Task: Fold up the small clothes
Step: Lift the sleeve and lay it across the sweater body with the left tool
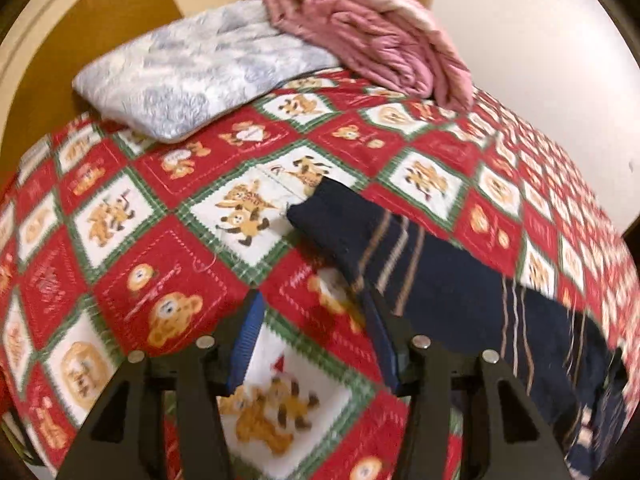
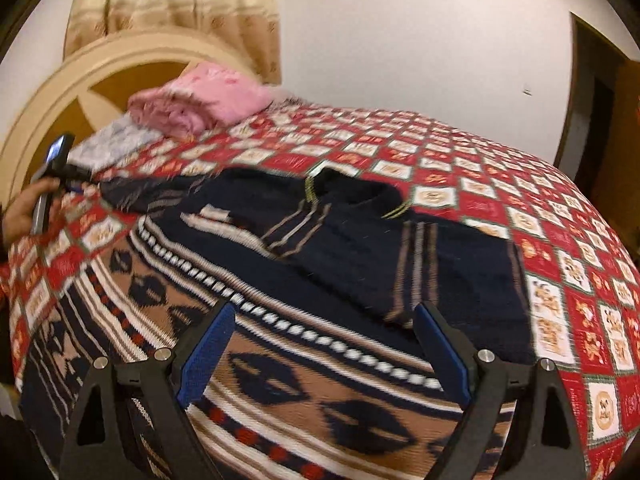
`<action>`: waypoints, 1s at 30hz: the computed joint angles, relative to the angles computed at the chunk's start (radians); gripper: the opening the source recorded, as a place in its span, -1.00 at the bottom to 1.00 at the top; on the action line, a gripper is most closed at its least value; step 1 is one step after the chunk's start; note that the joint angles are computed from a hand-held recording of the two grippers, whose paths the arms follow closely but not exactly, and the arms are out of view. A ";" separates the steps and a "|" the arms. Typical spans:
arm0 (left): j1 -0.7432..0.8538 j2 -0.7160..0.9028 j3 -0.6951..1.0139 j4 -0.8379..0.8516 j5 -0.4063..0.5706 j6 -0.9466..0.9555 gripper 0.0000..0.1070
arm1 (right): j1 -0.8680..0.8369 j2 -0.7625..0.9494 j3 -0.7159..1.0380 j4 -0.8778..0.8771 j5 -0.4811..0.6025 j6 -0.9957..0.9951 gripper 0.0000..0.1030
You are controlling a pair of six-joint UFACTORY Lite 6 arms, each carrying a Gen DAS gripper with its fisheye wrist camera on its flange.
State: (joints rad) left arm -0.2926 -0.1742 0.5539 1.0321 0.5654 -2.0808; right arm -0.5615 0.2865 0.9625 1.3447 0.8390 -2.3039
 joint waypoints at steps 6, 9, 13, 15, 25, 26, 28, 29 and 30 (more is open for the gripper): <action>0.116 0.190 0.114 0.118 -0.179 -0.081 -0.02 | 0.073 -0.080 -0.157 0.101 -0.070 -0.160 0.77; 0.127 0.250 0.164 0.140 -0.162 -0.078 -0.15 | 0.083 -0.100 -0.203 0.144 -0.079 -0.235 0.77; 0.134 0.253 0.164 0.167 -0.154 -0.079 -0.86 | 0.089 -0.068 -0.206 0.160 -0.098 -0.251 0.77; 0.118 0.235 0.153 0.184 -0.134 -0.094 -0.87 | 0.097 -0.045 -0.195 0.170 -0.119 -0.243 0.77; -0.057 0.180 0.228 0.162 0.022 -0.069 -0.88 | 0.051 0.035 -0.094 0.094 -0.087 -0.079 0.77; -0.068 0.183 0.241 0.155 0.029 -0.060 -0.88 | 0.051 0.044 -0.085 0.090 -0.092 -0.066 0.77; -0.086 0.191 0.267 0.149 0.036 -0.049 -0.88 | 0.054 0.052 -0.080 0.093 -0.108 -0.053 0.77; -0.092 0.198 0.277 0.145 0.038 -0.045 -0.88 | 0.055 0.054 -0.077 0.095 -0.116 -0.046 0.77; -0.098 0.203 0.287 0.140 0.040 -0.039 -0.88 | 0.055 0.056 -0.076 0.096 -0.121 -0.041 0.77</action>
State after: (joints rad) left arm -0.3906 0.0292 0.8407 1.1719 0.6057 -2.1197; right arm -0.5061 0.3423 0.8870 1.4410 0.7176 -2.3453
